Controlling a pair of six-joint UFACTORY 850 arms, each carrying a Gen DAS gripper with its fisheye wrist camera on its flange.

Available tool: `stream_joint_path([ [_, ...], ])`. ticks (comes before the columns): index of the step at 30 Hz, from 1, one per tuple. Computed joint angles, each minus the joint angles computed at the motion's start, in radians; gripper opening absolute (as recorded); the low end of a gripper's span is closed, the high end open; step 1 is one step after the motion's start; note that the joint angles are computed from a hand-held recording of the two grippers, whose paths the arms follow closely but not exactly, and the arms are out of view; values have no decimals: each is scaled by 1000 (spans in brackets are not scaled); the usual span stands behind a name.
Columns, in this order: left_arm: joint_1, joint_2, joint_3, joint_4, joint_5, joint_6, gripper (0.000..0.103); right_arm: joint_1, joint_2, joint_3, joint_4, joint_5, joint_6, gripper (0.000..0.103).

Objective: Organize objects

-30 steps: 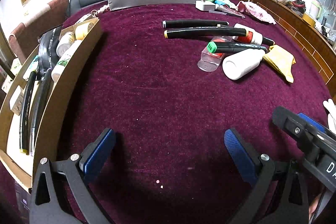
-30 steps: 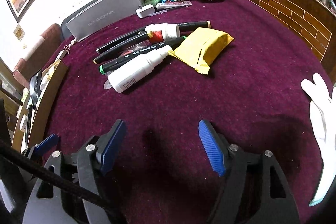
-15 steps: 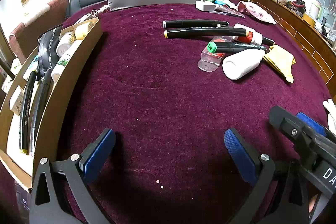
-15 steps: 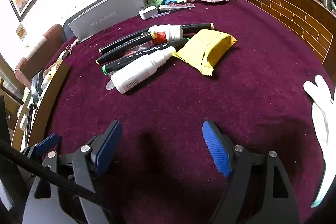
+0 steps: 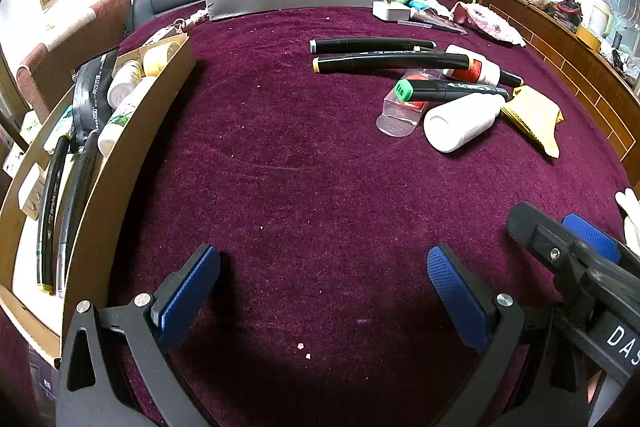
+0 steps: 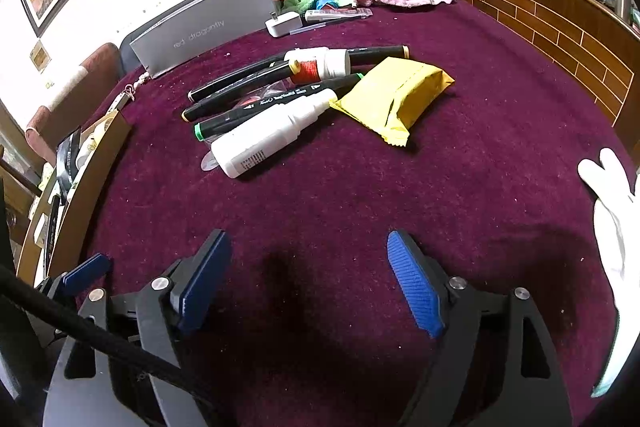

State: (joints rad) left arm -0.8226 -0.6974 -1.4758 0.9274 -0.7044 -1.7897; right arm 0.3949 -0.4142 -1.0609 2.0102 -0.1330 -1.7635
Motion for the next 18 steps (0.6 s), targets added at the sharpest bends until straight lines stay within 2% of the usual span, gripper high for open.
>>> stream_joint_path([
  [18,0,0,0,1,0,0,101,-3,1,4,22,-20,-14,82],
])
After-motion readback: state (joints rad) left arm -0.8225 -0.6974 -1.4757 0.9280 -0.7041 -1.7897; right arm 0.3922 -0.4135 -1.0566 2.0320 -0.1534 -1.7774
